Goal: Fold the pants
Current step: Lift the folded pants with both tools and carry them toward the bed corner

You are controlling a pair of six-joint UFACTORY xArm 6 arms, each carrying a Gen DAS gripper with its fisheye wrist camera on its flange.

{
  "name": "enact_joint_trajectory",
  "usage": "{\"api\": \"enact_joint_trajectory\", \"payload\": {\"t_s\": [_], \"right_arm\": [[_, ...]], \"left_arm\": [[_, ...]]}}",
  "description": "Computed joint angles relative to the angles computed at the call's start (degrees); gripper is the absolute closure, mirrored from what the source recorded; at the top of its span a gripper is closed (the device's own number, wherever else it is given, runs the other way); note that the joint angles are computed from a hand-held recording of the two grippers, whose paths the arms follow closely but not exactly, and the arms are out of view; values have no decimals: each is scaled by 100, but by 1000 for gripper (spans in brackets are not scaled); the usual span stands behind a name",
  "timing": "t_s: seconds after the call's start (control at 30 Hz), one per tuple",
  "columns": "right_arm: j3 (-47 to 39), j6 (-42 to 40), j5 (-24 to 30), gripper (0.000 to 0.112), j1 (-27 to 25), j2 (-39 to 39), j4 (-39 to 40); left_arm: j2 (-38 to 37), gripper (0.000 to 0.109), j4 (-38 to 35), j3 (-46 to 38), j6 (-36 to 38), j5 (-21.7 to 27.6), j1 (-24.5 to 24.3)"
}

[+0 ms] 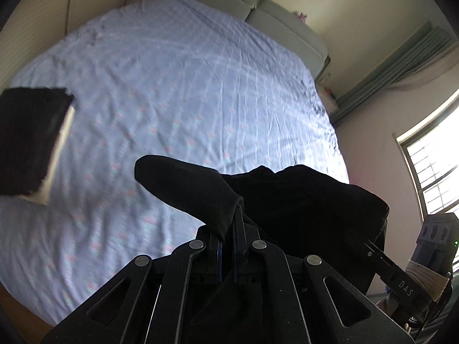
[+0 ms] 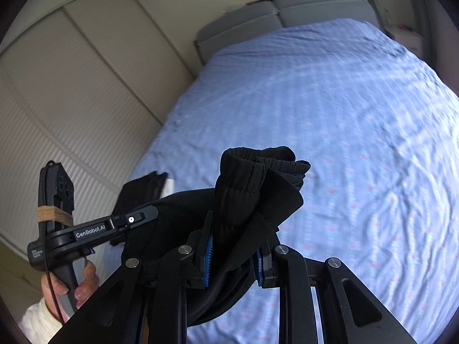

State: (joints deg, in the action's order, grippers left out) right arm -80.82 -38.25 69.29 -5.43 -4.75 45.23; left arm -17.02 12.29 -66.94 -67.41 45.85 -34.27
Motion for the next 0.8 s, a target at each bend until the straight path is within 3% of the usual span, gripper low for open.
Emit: {"api": "enact_joint_trajectory", "payload": {"t_s": [0.23, 0.37, 0.57, 0.8], "right_arm": [[502, 907, -855, 89, 1362, -706, -291], [504, 1499, -1425, 89, 2244, -729, -482], [56, 2259, -2100, 89, 3439, -320, -916], [-1333, 2843, -2378, 89, 4365, 963, -1258]], "left_arm": [[-1301, 102, -655, 694, 1547, 364, 961], [-1957, 102, -1300, 1020, 2606, 590, 1889], [-2392, 102, -2336, 1027, 4455, 1138, 3577], [-2017, 102, -3362, 575, 6451, 1501, 5608]]}}
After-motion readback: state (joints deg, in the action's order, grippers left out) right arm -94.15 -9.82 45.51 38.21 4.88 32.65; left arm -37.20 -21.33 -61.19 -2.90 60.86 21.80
